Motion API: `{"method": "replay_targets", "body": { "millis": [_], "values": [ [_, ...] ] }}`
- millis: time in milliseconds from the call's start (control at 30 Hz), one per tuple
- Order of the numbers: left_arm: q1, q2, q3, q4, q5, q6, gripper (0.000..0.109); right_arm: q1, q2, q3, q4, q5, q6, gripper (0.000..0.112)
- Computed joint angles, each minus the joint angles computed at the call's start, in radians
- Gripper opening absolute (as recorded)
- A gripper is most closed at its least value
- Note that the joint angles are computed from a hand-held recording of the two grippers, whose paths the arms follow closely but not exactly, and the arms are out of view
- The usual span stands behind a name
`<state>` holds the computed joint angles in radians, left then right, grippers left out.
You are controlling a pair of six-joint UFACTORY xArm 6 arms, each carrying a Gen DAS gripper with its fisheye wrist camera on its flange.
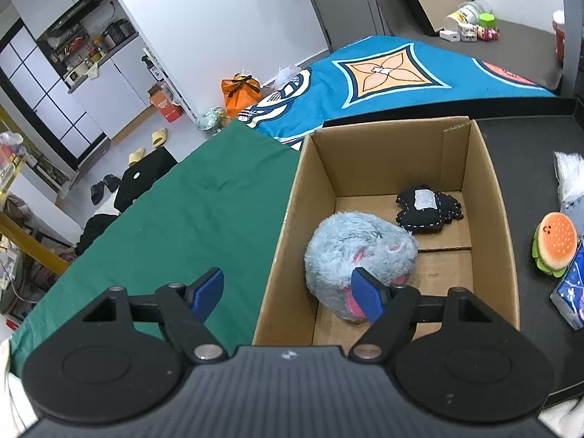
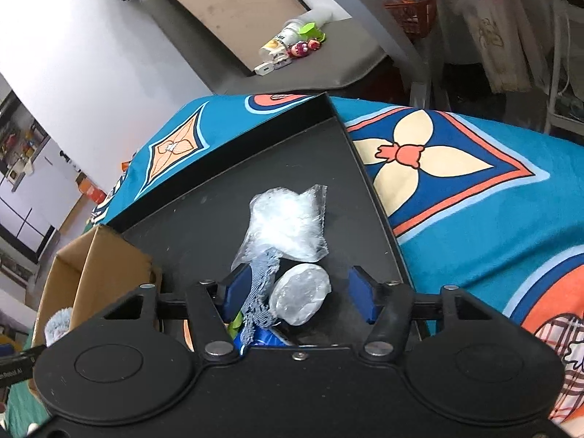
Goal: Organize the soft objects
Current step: 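Reach the right tool to the white plush on the tray, then grasp the white plush with the right gripper and lift it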
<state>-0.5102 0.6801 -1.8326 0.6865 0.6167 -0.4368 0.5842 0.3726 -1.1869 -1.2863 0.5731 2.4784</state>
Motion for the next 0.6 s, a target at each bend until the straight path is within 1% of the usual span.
{"method": "replay_targets", "body": {
  "millis": [100,200,300,367,433,467,500,600],
  "values": [
    [-0.008,0.007,-0.009,0.023,0.012,-0.004,0.076,-0.014,-0.004,0.015,-0.031,-0.03,0.064,0.049],
    [-0.013,0.012,-0.017,0.035,0.023,-0.002,0.076,-0.033,-0.001,0.028,-0.063,-0.068,0.117,0.044],
    [-0.016,0.015,-0.024,0.041,0.033,-0.005,0.076,-0.046,0.012,0.026,-0.067,-0.095,0.13,0.044],
    [-0.017,0.017,-0.026,0.042,0.036,-0.005,0.076,-0.059,0.02,0.025,-0.093,-0.13,0.174,0.044],
    [-0.017,0.017,-0.026,0.046,0.036,-0.006,0.076,-0.063,0.021,0.023,-0.108,-0.142,0.188,0.034],
    [-0.018,0.018,-0.027,0.049,0.038,-0.008,0.076,-0.065,0.021,0.023,-0.12,-0.151,0.197,0.034],
    [-0.019,0.019,-0.029,0.051,0.04,-0.009,0.076,-0.064,0.017,0.025,-0.126,-0.149,0.206,0.034],
    [-0.019,0.024,-0.038,0.05,0.047,-0.009,0.076,-0.049,0.005,0.031,-0.091,-0.107,0.156,0.033]
  ]
}}
